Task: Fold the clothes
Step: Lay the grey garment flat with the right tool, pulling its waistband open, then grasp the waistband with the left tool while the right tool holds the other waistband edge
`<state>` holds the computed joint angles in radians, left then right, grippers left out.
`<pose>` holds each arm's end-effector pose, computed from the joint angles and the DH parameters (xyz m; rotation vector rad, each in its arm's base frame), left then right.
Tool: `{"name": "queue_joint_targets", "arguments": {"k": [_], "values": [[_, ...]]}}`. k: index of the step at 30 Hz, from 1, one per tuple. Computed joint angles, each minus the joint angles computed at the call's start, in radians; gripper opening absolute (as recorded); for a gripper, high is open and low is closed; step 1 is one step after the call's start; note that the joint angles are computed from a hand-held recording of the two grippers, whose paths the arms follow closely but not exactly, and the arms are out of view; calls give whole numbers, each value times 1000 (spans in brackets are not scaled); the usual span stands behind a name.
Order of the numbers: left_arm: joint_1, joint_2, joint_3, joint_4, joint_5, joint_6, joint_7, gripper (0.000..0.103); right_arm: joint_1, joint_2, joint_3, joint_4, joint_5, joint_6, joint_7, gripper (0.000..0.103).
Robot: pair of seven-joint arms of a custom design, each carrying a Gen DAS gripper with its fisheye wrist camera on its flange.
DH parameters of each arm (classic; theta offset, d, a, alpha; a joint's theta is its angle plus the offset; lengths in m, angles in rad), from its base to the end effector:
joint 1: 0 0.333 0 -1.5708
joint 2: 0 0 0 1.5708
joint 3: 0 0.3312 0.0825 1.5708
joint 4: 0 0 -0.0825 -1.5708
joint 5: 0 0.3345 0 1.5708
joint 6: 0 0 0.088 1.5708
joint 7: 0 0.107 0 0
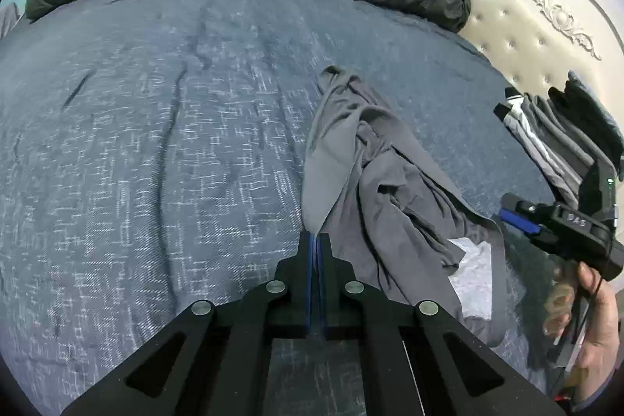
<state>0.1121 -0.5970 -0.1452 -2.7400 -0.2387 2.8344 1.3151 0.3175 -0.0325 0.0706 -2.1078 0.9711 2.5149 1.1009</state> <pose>0.3440 -0.0053 0.5127 -2.2321 1.4477 -0.8169 0.4910 0.1936 0.5146 -1.7851 1.5038 0.2395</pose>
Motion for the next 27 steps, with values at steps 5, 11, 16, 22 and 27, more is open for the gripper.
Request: {"name": "queue_joint_targets", "arguments": {"k": [5,11,16,22,27], "values": [[-17,-74,13,-85,-39,64,-20,2,15,35,22,28,-122,-34,42,40],[-68,-108,45,-139,-80,102,9,2,23,36,35,17,-163,1,45,40],[-72,-121,59,-136,-100,118,43,2,29,34,38,-1,-172,41,47,16],[13,-169,39,-156,-106,118,17,2,28,7,27,-38,-57,65,-6,4],[101,-235,1,-183,-76,123,-26,2,46,-39,13,-66,64,165,-78,3]]}}
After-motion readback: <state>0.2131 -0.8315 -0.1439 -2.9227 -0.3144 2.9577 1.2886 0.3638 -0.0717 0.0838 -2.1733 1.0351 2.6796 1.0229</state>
